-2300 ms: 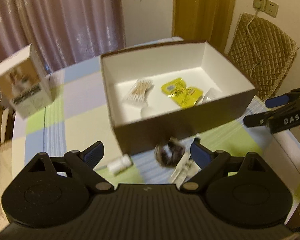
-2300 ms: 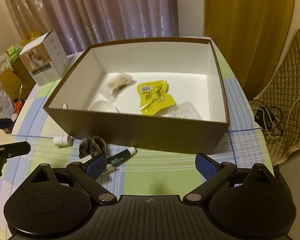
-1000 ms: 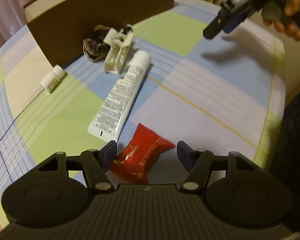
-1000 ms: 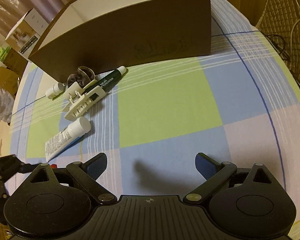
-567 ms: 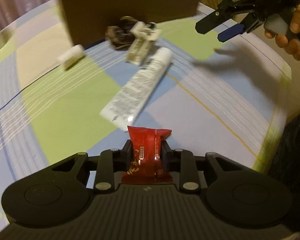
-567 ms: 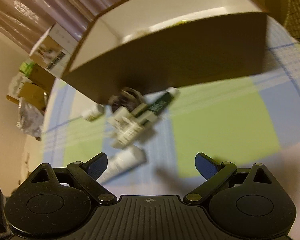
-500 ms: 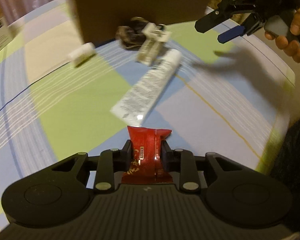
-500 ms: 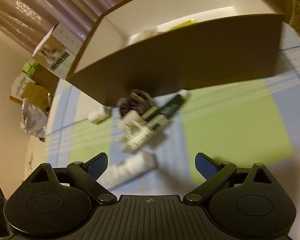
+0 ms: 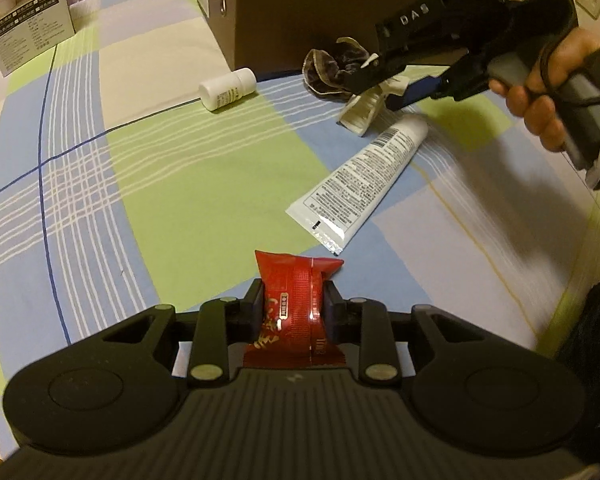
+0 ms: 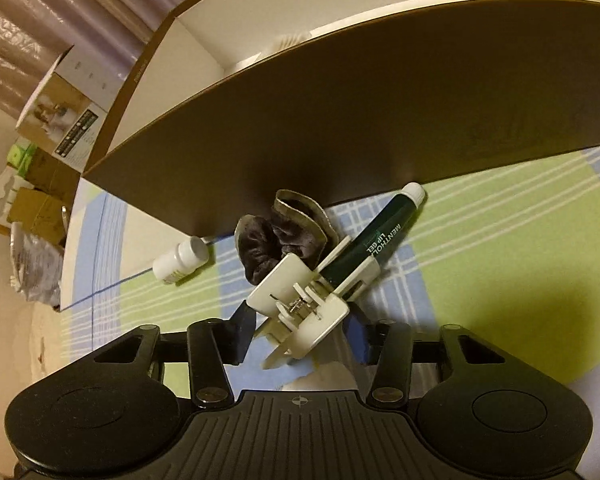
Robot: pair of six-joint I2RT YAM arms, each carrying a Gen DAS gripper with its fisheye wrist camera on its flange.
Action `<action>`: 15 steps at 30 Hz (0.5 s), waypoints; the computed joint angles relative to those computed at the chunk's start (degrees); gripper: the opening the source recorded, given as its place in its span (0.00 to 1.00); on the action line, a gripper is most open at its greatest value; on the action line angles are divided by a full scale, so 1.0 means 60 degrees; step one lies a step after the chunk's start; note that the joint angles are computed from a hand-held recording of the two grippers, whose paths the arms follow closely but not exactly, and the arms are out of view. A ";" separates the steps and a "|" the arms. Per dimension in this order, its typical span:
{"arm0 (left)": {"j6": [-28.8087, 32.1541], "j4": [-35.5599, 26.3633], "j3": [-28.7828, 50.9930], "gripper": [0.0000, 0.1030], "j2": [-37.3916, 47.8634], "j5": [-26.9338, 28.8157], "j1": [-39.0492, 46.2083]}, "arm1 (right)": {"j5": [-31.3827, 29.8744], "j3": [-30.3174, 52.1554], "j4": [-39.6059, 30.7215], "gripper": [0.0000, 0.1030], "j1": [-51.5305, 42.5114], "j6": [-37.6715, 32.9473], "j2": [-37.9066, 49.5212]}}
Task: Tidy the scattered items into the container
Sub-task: 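Grasp the red packet with the left tool while the right tool grasps the white clip, then lift the red packet and white clip and carry both toward the box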
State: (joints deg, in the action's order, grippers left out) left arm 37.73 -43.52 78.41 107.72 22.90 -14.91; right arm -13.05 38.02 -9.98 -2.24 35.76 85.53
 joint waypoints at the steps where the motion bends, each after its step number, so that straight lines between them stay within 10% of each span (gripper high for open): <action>1: 0.0005 -0.0010 0.0025 0.24 0.0017 0.0011 0.0013 | -0.0221 -0.0106 -0.0075 0.30 -0.0193 -0.0196 -0.0161; 7: 0.0049 -0.0035 0.0206 0.24 0.0169 0.0019 -0.0020 | -0.1750 -0.0666 -0.1453 0.12 -0.2150 -0.1572 -0.1829; 15: 0.0198 -0.0107 0.0212 0.25 0.0139 -0.0021 -0.0226 | -0.2075 -0.0461 -0.4762 0.23 -0.3952 -0.5092 -0.3715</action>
State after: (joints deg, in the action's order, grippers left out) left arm 38.92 -44.16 79.68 108.56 22.77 -16.26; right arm -25.50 35.25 -38.55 -25.96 5.21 63.24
